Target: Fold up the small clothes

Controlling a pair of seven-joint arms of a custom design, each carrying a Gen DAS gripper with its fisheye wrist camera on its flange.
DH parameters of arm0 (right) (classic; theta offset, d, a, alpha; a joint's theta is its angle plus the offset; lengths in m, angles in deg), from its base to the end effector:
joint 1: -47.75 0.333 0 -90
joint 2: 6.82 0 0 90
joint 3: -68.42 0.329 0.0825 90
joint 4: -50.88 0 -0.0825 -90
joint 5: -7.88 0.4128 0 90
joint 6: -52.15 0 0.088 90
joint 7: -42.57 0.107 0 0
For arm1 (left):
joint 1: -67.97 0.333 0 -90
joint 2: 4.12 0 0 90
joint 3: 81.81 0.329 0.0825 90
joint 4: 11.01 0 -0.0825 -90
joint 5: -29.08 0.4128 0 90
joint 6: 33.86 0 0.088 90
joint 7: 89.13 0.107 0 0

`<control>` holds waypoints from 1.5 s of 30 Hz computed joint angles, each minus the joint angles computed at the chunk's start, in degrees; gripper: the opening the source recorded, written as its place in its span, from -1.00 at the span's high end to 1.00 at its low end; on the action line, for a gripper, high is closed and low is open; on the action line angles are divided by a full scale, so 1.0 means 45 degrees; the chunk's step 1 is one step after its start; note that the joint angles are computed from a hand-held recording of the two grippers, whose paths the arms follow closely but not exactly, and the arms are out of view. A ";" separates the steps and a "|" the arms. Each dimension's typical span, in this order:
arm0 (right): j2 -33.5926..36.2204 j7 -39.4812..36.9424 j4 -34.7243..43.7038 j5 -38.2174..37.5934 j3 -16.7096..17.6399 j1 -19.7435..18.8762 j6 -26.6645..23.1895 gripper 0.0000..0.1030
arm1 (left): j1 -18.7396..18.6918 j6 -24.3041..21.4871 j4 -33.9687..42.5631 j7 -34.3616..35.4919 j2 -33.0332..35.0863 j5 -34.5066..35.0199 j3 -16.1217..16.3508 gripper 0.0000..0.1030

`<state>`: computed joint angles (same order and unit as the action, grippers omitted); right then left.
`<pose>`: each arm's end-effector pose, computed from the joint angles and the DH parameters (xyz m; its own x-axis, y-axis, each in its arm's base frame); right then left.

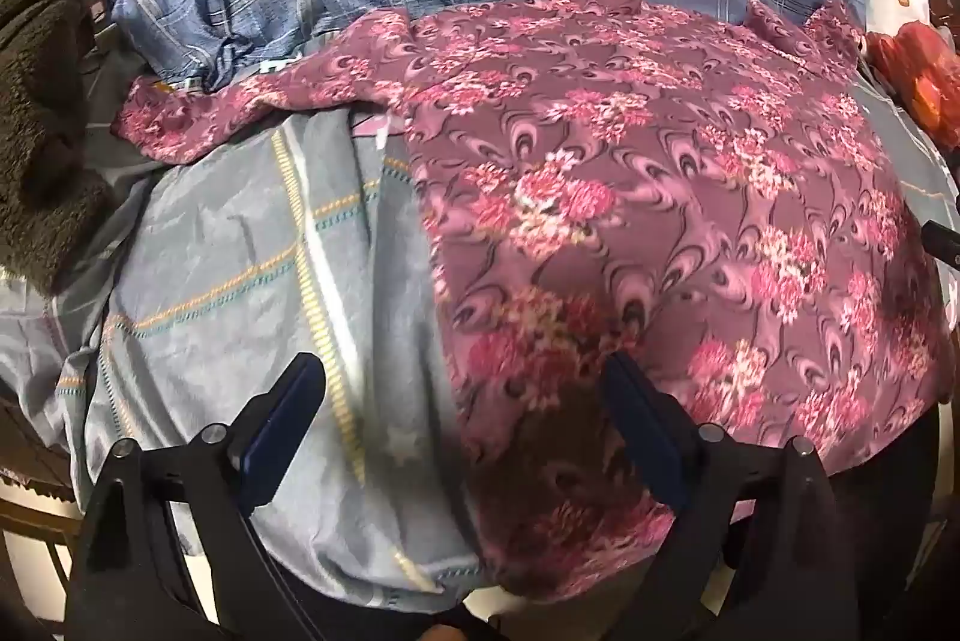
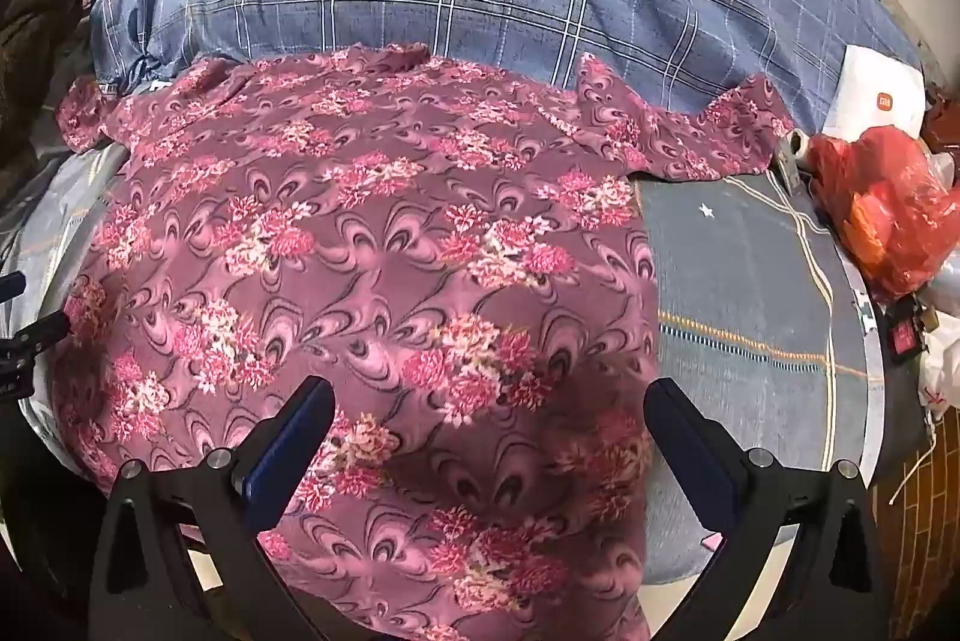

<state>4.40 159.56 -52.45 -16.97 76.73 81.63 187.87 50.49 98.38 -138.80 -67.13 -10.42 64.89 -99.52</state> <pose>0.5078 0.4457 0.4773 0.4466 -0.8771 0.1769 -0.7617 -0.4764 -0.4391 0.4548 -0.3093 0.4358 0.2190 -0.9656 -0.1405 -0.8527 -0.1194 -0.5085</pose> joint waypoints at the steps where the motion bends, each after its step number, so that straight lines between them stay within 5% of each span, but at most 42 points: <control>1: 0.0004 0.0013 0.0003 -0.0019 -0.0009 -0.0002 0.0037 -0.99 | 0.0004 0.0021 0.0079 0.0026 0.0060 -0.0048 0.0015 -0.83; 6: -0.0635 0.1193 -0.0923 -0.0844 -0.0051 0.0045 0.0542 -0.99 | 0.0131 0.1559 -0.1433 -0.1297 -0.1245 0.0772 -0.0184 -0.83; 15: -0.1344 0.2087 -0.1729 -0.1289 0.0063 -0.0331 0.0584 -0.99 | -0.0087 0.0749 -0.0530 0.0076 -0.0420 -0.0053 -0.0368 -0.83; 30: -0.2618 0.3026 -0.3347 -0.1891 0.0404 -0.1012 0.1577 -0.99 | -0.0627 -0.0329 -0.0176 -0.0103 -0.0416 0.0408 -0.0595 -0.83; 45: -0.2943 0.2736 -0.3758 -0.2274 0.0666 -0.1212 0.2352 -0.99 | -0.0570 0.0543 -0.0923 -0.0427 -0.1163 0.0672 -0.0814 -0.83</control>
<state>-8.85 171.87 -69.36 -27.20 79.73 76.17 198.45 47.93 100.83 -142.95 -69.05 -15.66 67.91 -103.19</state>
